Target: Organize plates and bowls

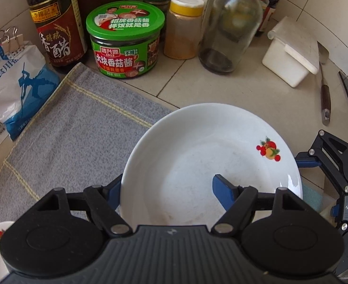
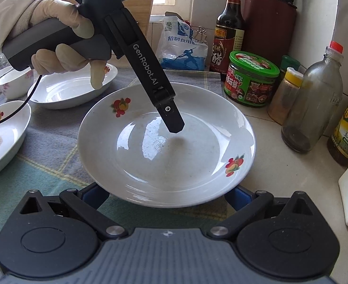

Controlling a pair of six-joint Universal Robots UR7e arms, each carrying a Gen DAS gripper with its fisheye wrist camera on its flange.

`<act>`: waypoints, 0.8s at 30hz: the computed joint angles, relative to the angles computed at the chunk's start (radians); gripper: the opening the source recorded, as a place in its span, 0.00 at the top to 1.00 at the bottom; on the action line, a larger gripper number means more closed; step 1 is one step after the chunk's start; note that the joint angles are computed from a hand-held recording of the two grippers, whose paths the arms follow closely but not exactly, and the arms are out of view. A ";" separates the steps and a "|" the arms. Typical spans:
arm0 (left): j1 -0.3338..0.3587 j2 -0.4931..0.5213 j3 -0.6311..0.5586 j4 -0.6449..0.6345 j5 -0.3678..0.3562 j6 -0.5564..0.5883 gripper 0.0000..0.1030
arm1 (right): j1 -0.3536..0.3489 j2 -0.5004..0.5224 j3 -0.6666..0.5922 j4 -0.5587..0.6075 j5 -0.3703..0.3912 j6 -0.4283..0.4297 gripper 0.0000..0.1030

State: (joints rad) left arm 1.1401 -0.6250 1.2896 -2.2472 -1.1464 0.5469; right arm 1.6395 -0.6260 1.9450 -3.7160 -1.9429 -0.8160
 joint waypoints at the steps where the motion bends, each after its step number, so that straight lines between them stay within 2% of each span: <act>1: 0.001 0.004 -0.006 0.002 -0.001 -0.002 0.26 | -0.002 0.000 -0.004 0.006 0.001 0.001 0.00; 18: 0.011 0.044 -0.050 -0.009 -0.007 -0.003 0.26 | -0.018 0.005 -0.014 -0.002 0.012 -0.010 0.00; 24: 0.014 0.028 -0.011 -0.075 -0.016 0.019 0.24 | -0.011 0.008 -0.016 -0.005 -0.002 -0.012 0.00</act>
State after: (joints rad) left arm 1.1543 -0.5966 1.2790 -2.3217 -1.1625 0.5663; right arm 1.6285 -0.6181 1.9286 -3.7208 -1.9454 -0.8275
